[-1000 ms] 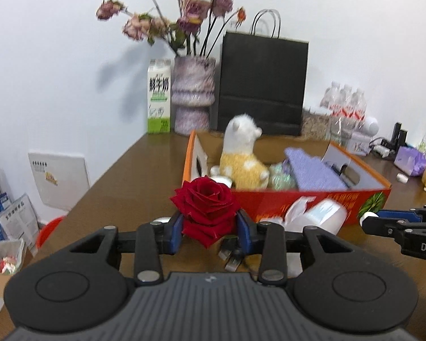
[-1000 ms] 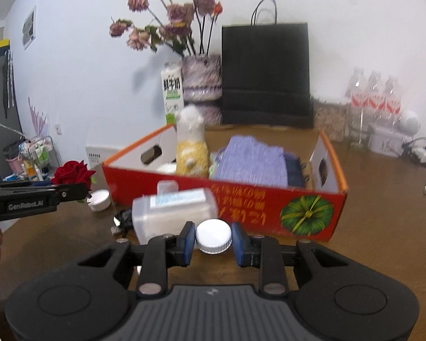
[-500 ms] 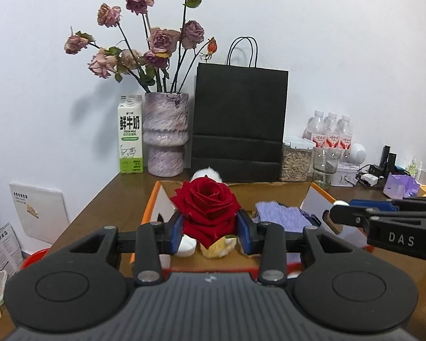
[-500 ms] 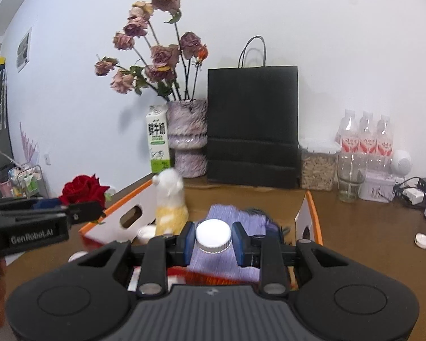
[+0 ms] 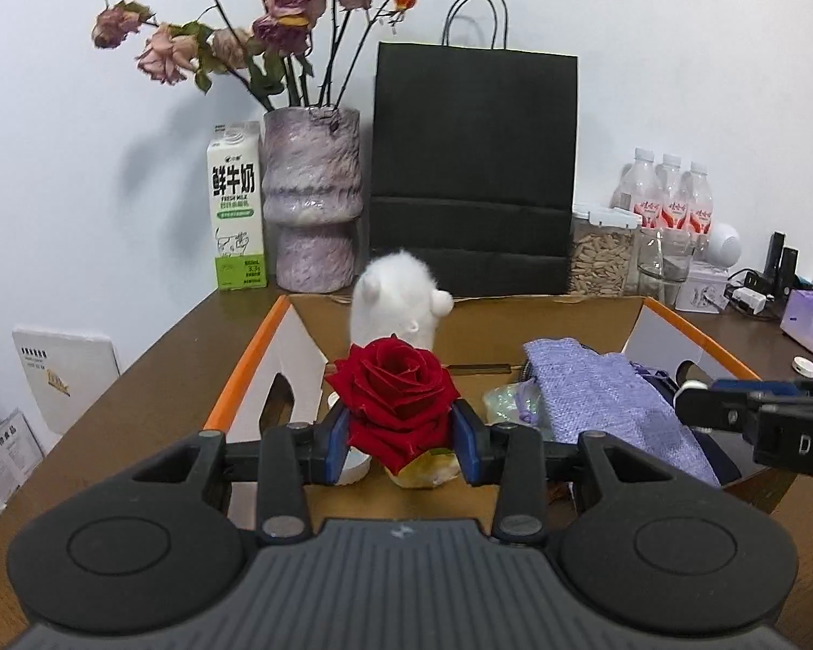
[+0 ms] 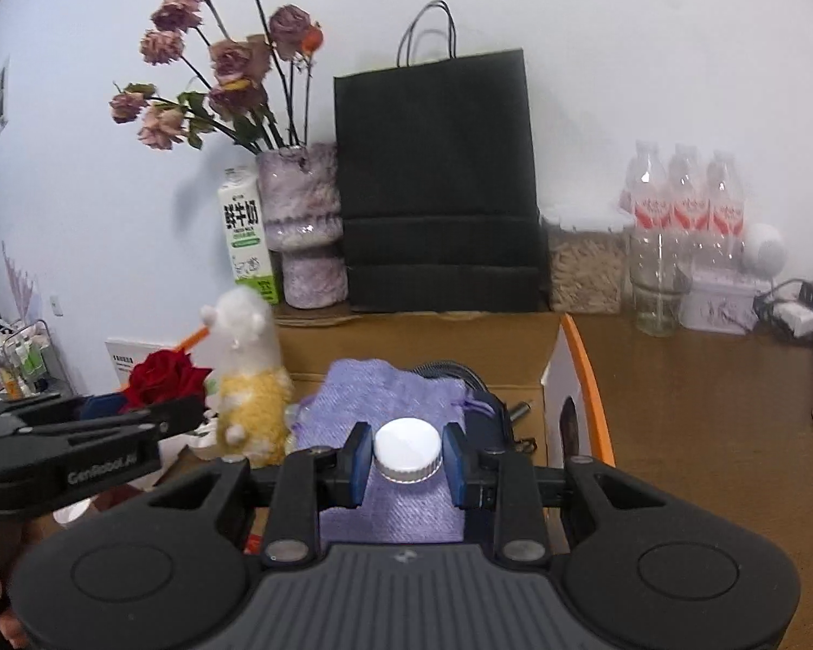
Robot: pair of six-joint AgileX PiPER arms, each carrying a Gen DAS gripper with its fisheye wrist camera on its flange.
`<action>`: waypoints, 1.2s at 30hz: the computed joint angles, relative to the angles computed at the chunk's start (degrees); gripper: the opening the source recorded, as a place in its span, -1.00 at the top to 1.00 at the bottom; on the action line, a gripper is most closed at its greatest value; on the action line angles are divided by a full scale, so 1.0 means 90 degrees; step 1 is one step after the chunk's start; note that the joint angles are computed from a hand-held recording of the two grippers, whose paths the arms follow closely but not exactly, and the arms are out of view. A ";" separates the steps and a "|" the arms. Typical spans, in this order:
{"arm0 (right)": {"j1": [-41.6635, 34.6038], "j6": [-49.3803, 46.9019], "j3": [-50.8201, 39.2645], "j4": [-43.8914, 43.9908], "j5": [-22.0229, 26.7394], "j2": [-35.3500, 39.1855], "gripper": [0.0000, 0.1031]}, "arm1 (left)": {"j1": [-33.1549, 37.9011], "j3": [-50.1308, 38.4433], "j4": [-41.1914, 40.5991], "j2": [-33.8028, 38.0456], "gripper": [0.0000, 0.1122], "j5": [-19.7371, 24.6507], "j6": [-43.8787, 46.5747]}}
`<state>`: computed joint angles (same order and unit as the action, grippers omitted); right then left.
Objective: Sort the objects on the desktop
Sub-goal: 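Carry the rose and bottle cap into the box and open both tools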
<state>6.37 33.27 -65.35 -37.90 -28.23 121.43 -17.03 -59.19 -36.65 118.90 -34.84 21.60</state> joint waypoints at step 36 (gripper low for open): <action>0.0236 -0.1900 0.0878 0.1904 -0.0763 -0.0413 -1.00 | -0.0409 0.0727 -0.0216 -0.0135 -0.84 -0.1486 -0.0076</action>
